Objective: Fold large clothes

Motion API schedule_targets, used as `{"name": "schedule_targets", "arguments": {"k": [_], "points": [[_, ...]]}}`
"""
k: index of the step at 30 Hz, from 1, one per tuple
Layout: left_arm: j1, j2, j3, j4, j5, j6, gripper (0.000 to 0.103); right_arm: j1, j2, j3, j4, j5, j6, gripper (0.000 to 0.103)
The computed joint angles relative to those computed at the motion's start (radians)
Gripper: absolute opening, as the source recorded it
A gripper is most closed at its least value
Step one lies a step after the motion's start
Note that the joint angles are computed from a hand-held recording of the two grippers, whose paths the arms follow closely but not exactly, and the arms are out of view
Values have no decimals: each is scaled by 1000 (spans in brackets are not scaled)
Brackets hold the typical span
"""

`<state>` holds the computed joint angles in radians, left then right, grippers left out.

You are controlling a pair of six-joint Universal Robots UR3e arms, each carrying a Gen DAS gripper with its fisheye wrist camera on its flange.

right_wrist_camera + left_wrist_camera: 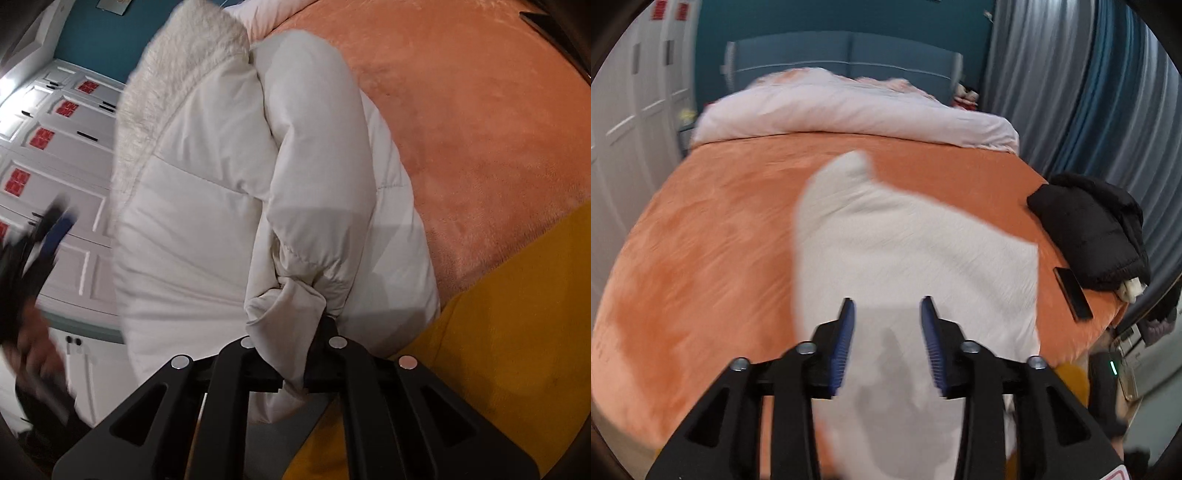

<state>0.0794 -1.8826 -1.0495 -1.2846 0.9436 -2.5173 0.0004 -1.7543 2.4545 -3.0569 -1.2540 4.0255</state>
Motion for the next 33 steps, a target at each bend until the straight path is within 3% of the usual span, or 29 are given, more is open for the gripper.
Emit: {"name": "schedule_targets", "arguments": {"k": [3, 5, 7, 10, 12, 14, 16, 18, 21, 25, 27, 33], "points": [[-144, -251, 314, -83, 75, -115, 38, -53, -119, 56, 20, 68, -6, 11], [-213, -354, 439, -78, 156, -174, 37, -116, -277, 90, 140, 126, -30, 14], [-261, -376, 407, 17, 231, -189, 37, -170, -425, 98, 250, 158, -51, 16], [-279, -418, 412, 65, 269, -212, 37, -322, -634, 26, 523, 228, -161, 22], [-290, -438, 416, 82, 283, -238, 38, -410, -656, 1, 553, 269, -189, 23], [-296, -433, 386, 112, 301, -240, 39, -461, -589, -1, 448, 305, -162, 26], [-310, -435, 371, 140, 326, -242, 39, -495, -479, -49, 442, 265, -174, 26], [-323, -446, 364, 169, 348, -247, 39, -445, -306, -108, 381, 178, -153, 26], [-338, -479, 379, 198, 375, -251, 39, -381, -107, -141, 262, 148, -108, 26], [-343, -507, 394, 214, 384, -258, 40, -290, 77, -255, 242, 46, -126, 25], [-346, -523, 410, 215, 386, -261, 40, -258, 117, -267, 242, -6, -134, 23], [-353, -514, 349, 283, 399, -256, 41, -231, 177, -260, 195, -16, -111, 22]]}}
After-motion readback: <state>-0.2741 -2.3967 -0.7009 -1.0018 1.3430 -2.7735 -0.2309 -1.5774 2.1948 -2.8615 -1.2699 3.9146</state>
